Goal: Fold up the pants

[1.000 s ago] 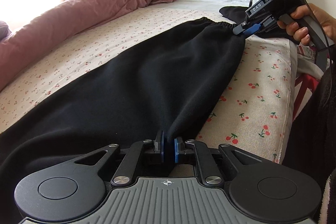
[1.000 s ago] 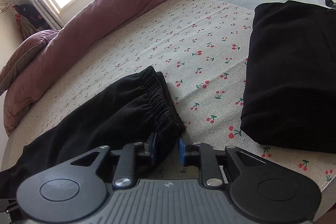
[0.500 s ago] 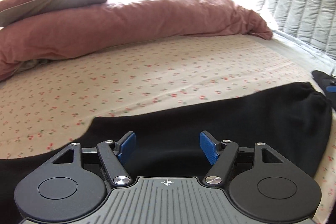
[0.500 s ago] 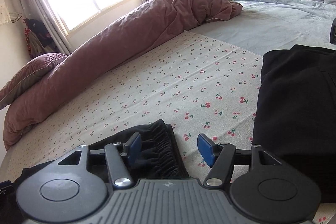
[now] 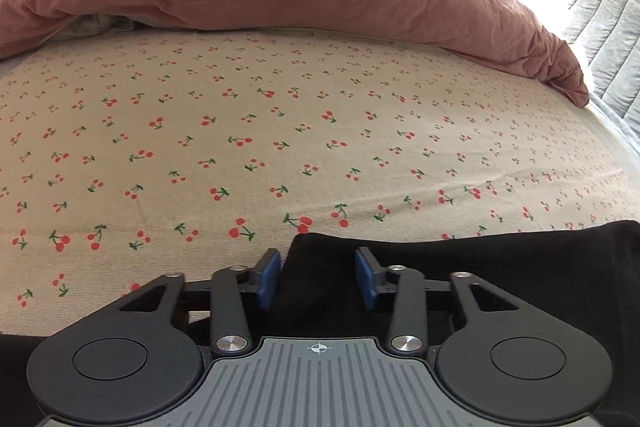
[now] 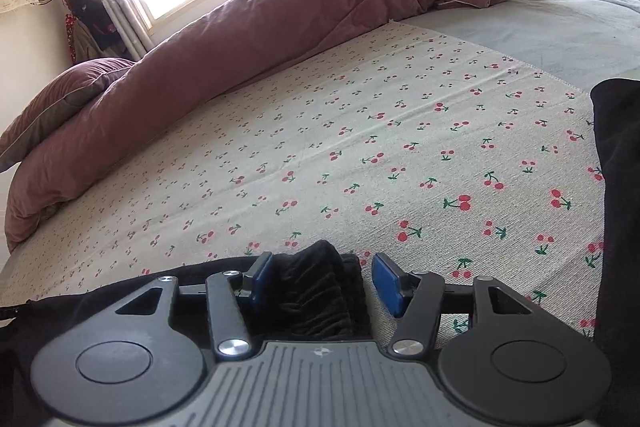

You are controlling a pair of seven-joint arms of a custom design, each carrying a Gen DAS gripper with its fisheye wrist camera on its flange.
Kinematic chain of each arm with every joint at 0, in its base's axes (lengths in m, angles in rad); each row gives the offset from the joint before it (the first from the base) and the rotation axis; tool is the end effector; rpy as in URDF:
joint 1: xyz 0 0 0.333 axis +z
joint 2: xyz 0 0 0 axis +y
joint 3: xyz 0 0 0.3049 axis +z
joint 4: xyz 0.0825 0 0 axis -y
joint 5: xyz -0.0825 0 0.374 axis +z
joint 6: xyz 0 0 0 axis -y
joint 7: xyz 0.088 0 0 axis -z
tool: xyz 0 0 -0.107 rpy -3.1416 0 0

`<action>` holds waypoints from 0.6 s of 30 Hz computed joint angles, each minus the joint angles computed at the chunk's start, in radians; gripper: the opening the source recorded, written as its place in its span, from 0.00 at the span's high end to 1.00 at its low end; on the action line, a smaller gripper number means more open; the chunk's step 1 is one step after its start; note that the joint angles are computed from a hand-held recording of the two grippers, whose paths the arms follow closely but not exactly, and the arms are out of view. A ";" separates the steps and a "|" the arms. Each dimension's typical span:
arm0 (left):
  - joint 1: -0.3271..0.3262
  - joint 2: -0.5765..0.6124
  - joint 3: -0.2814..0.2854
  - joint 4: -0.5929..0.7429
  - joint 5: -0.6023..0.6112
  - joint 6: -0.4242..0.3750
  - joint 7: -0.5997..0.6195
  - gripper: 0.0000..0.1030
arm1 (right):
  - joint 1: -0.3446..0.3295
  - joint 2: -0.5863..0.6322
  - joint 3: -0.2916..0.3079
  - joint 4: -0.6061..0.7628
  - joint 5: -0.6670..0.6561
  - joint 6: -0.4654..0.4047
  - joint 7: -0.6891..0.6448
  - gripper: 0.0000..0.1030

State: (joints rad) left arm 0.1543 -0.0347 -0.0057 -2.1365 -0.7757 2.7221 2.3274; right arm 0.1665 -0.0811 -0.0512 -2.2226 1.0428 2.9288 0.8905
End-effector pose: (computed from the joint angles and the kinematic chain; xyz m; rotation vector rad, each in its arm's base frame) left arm 0.5546 0.1090 0.4773 -1.8547 1.8345 -0.9315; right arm 0.5405 0.0070 0.4710 -1.4755 1.7172 -0.3852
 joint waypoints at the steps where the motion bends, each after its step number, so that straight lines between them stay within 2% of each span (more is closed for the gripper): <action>1: -0.002 -0.004 -0.004 -0.004 0.021 0.006 -0.009 0.74 | -0.003 0.001 0.006 -0.004 -0.047 0.002 0.029 0.49; 2: -0.005 -0.010 -0.007 -0.014 0.040 0.023 -0.011 0.81 | -0.008 -0.001 0.014 -0.011 -0.121 0.005 0.067 0.51; 4: -0.015 -0.024 -0.012 -0.040 0.052 0.073 -0.024 0.89 | -0.012 -0.010 0.022 -0.025 -0.239 0.006 0.129 0.59; 5: -0.022 -0.031 -0.011 -0.053 0.035 0.100 -0.017 0.91 | -0.009 -0.015 0.019 -0.029 -0.257 0.000 0.139 0.64; 7: -0.044 -0.049 -0.012 -0.086 -0.006 0.170 0.001 0.91 | 0.004 -0.026 0.011 -0.043 -0.256 0.008 0.131 0.66; 9: -0.068 -0.066 -0.008 -0.111 -0.042 0.233 0.011 0.91 | 0.012 -0.040 0.018 -0.073 -0.293 0.063 0.154 0.69; 12: -0.121 -0.083 0.013 -0.119 -0.118 0.334 0.072 0.91 | -0.003 -0.057 0.051 -0.119 -0.445 0.192 0.277 0.72; 14: -0.171 -0.082 0.044 -0.096 -0.241 0.378 0.156 0.91 | 0.064 -0.059 0.002 -0.120 -0.410 0.268 0.244 0.73; 15: -0.181 -0.074 0.047 -0.086 -0.268 0.396 0.173 0.91 | 0.129 -0.056 -0.055 -0.111 -0.372 0.288 0.208 0.73; 16: -0.190 -0.055 0.050 -0.068 -0.299 0.414 0.194 0.91 | 0.165 -0.043 -0.088 -0.093 -0.350 0.298 0.185 0.74; 17: -0.178 -0.033 0.042 -0.058 -0.272 0.415 0.164 0.90 | 0.166 -0.031 -0.094 -0.085 -0.372 0.299 0.210 0.74; 18: -0.163 0.000 0.029 -0.049 -0.220 0.430 0.117 0.90 | 0.132 -0.005 -0.072 -0.069 -0.427 0.289 0.267 0.74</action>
State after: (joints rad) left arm -0.0089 -0.0345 0.0235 -2.1856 -0.9954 3.1521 2.4443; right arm 0.2988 -0.0862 -0.1236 -2.2916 0.6156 3.2177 1.1573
